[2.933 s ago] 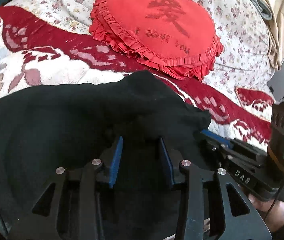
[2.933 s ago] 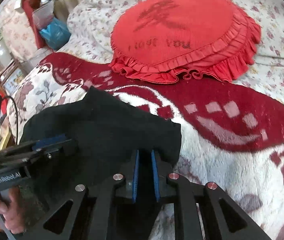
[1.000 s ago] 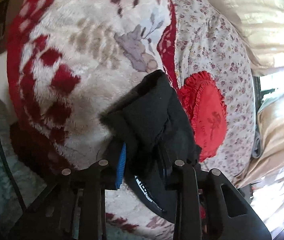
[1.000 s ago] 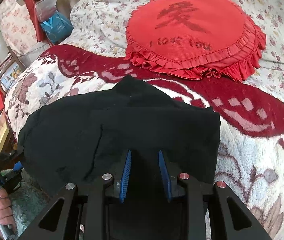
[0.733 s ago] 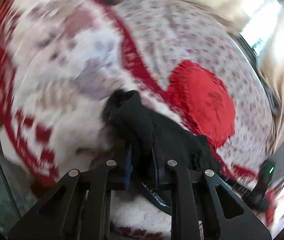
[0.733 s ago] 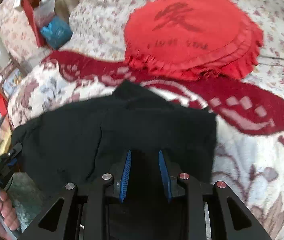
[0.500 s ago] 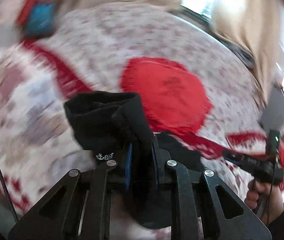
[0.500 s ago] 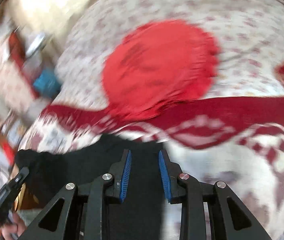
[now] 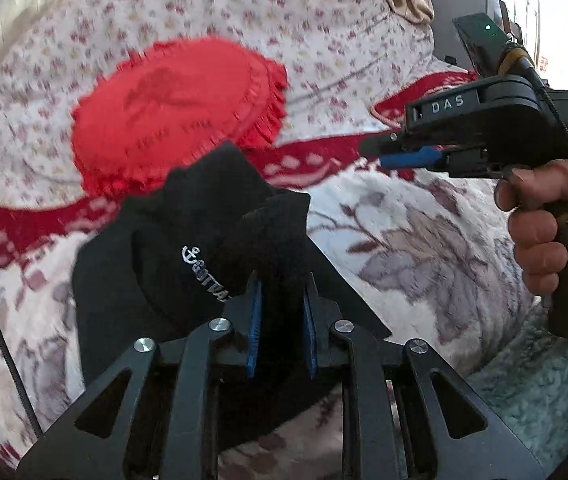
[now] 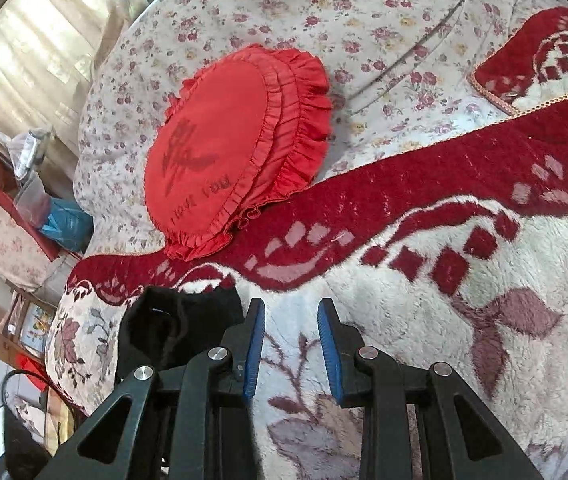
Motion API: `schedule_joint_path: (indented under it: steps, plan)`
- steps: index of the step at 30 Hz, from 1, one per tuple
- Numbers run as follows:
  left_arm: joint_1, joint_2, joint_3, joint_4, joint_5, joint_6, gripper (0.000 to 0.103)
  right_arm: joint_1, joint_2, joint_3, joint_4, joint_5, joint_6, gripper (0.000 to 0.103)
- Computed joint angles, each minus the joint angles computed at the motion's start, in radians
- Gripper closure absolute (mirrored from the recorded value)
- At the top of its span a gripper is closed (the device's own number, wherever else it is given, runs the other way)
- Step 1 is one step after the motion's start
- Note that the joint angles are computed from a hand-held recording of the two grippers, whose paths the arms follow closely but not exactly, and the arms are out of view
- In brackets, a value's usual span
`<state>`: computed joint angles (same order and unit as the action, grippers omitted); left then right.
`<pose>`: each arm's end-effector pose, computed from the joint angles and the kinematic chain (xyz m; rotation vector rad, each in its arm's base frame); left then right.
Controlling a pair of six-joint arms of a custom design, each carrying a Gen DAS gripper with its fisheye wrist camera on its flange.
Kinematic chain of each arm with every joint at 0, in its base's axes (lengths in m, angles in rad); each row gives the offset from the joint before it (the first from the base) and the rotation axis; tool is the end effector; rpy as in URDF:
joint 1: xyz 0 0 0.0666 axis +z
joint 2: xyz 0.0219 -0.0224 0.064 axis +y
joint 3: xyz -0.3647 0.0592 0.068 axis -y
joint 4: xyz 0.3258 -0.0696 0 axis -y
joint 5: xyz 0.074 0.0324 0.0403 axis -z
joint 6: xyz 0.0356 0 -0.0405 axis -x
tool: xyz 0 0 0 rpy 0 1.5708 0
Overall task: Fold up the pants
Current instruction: 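Lay the folded bundle on the quilt and open the right gripper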
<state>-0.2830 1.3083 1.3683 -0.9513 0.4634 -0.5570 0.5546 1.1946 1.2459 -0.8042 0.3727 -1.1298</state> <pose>0.3647 -0.1230 0.4375 1.1497 2.0887 -0.4406 0.3085 0.1754 0.4381 0.8307 2.1474 0.4540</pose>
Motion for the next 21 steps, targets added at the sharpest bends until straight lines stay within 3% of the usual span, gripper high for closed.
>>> schedule_joint_path:
  steps: [2,3,6,8,10,12,14,16,18,19,21]
  plan:
    - [0.011,0.008,0.026,-0.072,0.064,-0.024,0.067,-0.003,0.001,-0.003,0.006,-0.009,0.003,0.076]
    - [0.036,0.03,0.065,-0.162,0.151,-0.048,0.058,-0.004,0.002,-0.003,0.01,-0.013,0.008,0.076]
    - [0.107,0.05,0.112,-0.334,0.312,-0.108,0.056,0.003,0.011,0.009,0.008,-0.007,0.03,0.076]
    - [0.174,0.065,0.134,-0.394,0.403,-0.106,0.056,0.014,0.021,0.027,0.007,0.0,0.066,0.076]
    - [0.235,0.08,0.147,-0.399,0.457,-0.032,0.056,0.026,0.027,0.035,0.054,-0.024,0.138,0.076]
    - [0.301,0.125,0.17,-0.377,0.498,0.121,0.057,0.039,0.04,0.04,0.143,-0.106,0.244,0.076]
    - [0.312,0.175,0.195,-0.397,0.465,0.201,0.076,0.061,0.082,0.074,0.191,-0.214,0.367,0.076]
    - [0.29,0.212,0.191,-0.403,0.366,0.248,0.095,0.086,0.156,0.15,0.117,-0.266,0.45,0.076]
    - [0.288,0.24,0.184,-0.417,0.383,0.27,0.101,0.078,0.258,0.236,-0.063,-0.32,0.436,0.08]
    - [0.291,0.243,0.189,-0.419,0.393,0.279,0.101,0.071,0.287,0.248,-0.112,-0.34,0.416,0.081]
    - [0.287,0.24,0.209,-0.44,0.398,0.267,0.101,0.065,0.278,0.247,-0.098,-0.343,0.415,0.082]
